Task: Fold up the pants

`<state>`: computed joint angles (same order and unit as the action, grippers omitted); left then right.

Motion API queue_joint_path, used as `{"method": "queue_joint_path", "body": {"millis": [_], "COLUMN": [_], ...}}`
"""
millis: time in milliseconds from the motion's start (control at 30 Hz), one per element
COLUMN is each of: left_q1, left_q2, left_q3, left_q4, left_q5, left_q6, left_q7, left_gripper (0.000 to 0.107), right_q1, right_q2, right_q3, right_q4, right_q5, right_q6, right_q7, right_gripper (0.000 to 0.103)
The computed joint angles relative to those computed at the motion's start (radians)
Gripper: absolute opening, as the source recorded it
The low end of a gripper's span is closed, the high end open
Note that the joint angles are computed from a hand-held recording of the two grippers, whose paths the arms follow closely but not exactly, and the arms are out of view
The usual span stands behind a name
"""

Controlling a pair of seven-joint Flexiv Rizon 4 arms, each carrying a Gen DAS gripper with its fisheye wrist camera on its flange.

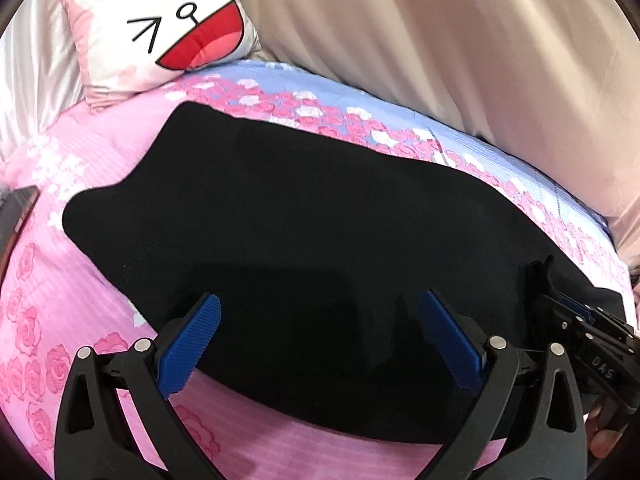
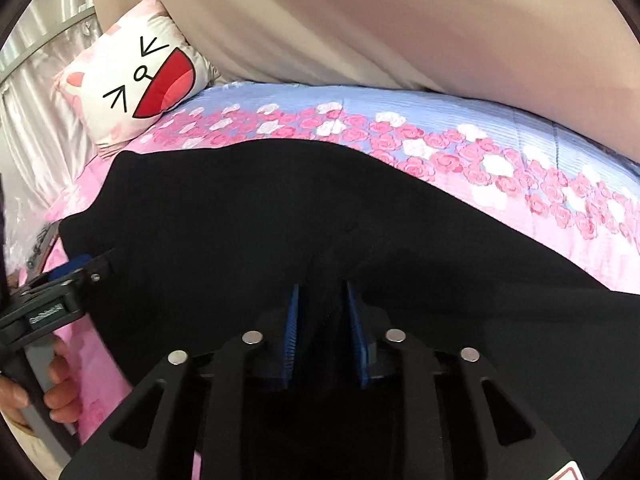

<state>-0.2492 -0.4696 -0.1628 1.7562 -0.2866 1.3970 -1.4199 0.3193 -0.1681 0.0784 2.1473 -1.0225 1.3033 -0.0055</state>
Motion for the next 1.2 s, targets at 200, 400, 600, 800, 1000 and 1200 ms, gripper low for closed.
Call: {"method": "queue_joint_path", "body": {"millis": [200, 400, 600, 800, 1000, 1200], "left_q1": [0.146, 0.052, 0.073, 0.114, 0.128, 0.117], "left_q2": [0.056, 0.058, 0.065, 0.037, -0.024, -0.087], "left_q3": [-0.104, 0.056, 0.036, 0.02, -0.016, -0.036], "left_q4": [0.093, 0.077, 0.083, 0.067, 0.006, -0.104], "left_q5": [-0.205, -0.054, -0.045, -0.097, -0.097, -0.107], "left_q6": [0.052, 0.032, 0.008, -0.023, 0.025, -0.024], "left_q7": [0.033, -0.089, -0.09, -0.109, -0.079, -0.028], "left_gripper": [0.098, 0.098, 0.098, 0.098, 0.098, 0.02], "right_q1": [-0.008, 0.048, 0.036, 0.021, -0.04, -0.095], "right_q2": [0.102, 0.04, 0.039, -0.063, 0.084, 0.318], "right_q3": [0.026, 0.058, 0.026, 0.021, -0.061, 0.088], "right_q4": [0.078, 0.044, 0.006, -0.051, 0.037, 0.224], "right_q5": [-0.11, -0.071, -0.111, -0.096, -0.529, -0.287], "right_q6": [0.008, -0.161, -0.132, -0.029, 0.159, -0.109], "right_q7": [0.064, -0.04, 0.056, -0.002, 0.465, 0.367], "right_gripper": [0.068, 0.052, 0.017, 0.029, 0.066, 0.071]}}
